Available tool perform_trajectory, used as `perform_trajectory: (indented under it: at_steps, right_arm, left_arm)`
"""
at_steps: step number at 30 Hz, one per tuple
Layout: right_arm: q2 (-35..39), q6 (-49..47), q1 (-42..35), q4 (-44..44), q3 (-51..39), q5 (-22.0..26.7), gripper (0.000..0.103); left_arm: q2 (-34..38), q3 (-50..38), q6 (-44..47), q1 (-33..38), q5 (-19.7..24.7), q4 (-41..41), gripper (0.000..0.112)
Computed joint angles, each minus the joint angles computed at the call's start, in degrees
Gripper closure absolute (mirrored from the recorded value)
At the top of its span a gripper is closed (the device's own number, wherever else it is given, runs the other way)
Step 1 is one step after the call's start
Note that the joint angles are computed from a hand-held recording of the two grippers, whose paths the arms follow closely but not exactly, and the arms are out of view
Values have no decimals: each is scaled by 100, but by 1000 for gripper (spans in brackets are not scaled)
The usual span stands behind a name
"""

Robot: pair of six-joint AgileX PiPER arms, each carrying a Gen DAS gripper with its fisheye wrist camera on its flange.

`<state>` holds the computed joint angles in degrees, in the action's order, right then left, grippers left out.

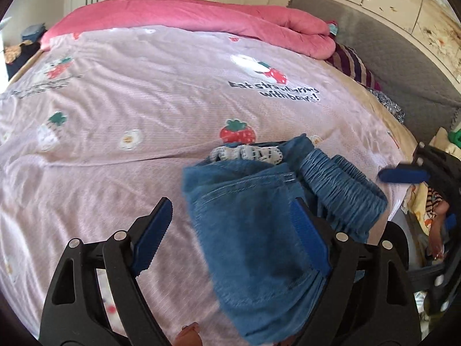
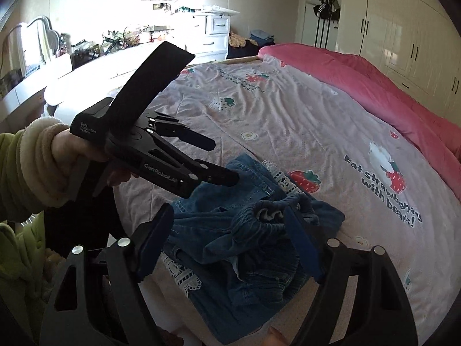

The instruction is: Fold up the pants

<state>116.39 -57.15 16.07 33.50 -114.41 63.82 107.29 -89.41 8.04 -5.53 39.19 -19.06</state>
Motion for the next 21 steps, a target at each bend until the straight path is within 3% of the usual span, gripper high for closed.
perform_trajectory:
  at_steps: [1, 2, 3, 5, 14, 21]
  right_arm:
    - [107, 73, 44, -167, -129, 86, 67]
    - [188, 145, 52, -281, -226, 202, 79]
    - [246, 226, 54, -377, -293, 296, 99]
    - [297, 248, -73, -311, -306, 557, 99]
    - [130, 84, -780, -120, 392, 401, 99]
    - [-184, -247, -742, -14, 947, -78, 96]
  left_arm:
    - [105, -126, -103, -50, 52, 62, 39]
    - [186, -215, -154, -80, 86, 99, 39]
    - [274, -312, -119, -94, 138, 62, 39]
    - [471, -515, -239, -166, 211, 199, 39]
    - [984, -1066, -316, -125, 490, 135, 39]
    - [1160, -1377, -426, -170, 699, 246, 39]
